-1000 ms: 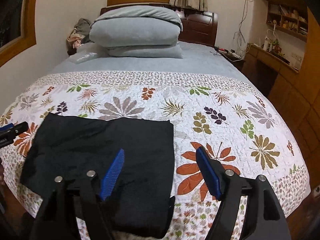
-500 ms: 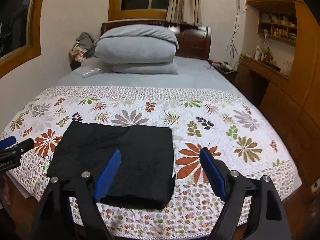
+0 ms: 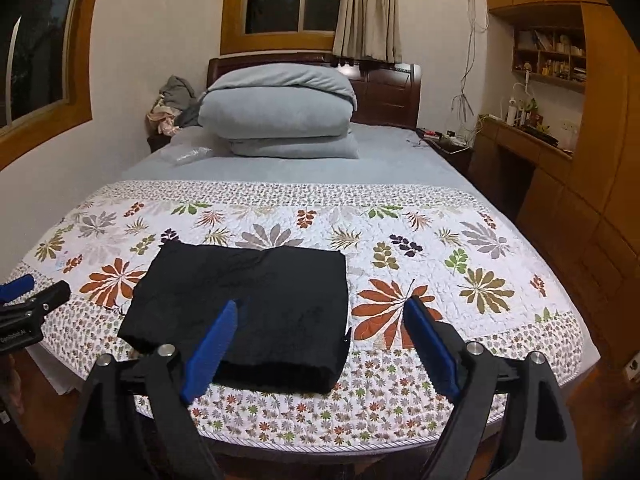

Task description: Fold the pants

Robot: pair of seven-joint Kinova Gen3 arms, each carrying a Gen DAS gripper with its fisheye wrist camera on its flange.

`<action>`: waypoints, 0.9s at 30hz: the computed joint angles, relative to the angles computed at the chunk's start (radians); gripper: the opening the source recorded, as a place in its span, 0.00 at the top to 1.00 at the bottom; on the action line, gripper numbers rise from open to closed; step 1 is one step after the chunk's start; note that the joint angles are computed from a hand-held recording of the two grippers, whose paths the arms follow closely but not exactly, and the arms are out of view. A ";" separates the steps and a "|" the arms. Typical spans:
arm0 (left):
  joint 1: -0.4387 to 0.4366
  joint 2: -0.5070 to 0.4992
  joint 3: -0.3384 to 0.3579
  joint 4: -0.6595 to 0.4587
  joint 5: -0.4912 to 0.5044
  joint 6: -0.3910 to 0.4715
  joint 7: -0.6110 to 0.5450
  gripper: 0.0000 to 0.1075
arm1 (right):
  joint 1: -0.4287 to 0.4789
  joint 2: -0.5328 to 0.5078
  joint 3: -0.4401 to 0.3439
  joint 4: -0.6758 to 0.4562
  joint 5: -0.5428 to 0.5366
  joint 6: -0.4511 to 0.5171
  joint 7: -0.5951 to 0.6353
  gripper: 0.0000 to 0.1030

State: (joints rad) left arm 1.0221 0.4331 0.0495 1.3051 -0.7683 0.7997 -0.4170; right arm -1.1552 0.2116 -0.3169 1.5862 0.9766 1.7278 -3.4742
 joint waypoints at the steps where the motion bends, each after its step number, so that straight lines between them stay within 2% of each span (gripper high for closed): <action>1: 0.002 -0.003 -0.001 0.004 0.000 -0.004 0.007 0.07 | -0.002 -0.002 -0.001 -0.001 0.001 0.002 -0.002 0.16; 10: -0.014 -0.013 0.006 0.012 0.028 -0.019 0.028 0.07 | -0.009 -0.002 -0.005 -0.007 0.012 0.020 0.010 0.15; 14: 0.020 -0.030 -0.024 0.061 -0.052 -0.077 0.092 0.07 | -0.012 0.005 -0.004 -0.008 0.018 0.025 0.023 0.15; 20: 0.078 -0.014 -0.033 0.072 -0.217 -0.062 0.104 0.07 | -0.019 0.018 0.002 -0.018 0.030 0.036 0.052 0.15; 23: 0.077 -0.008 -0.016 0.065 -0.239 -0.054 0.089 0.06 | -0.023 0.022 0.007 -0.022 0.032 0.037 0.062 0.15; 27: 0.064 -0.001 0.002 0.041 -0.205 -0.030 0.057 0.06 | -0.024 0.023 0.009 -0.026 0.029 0.032 0.069 0.15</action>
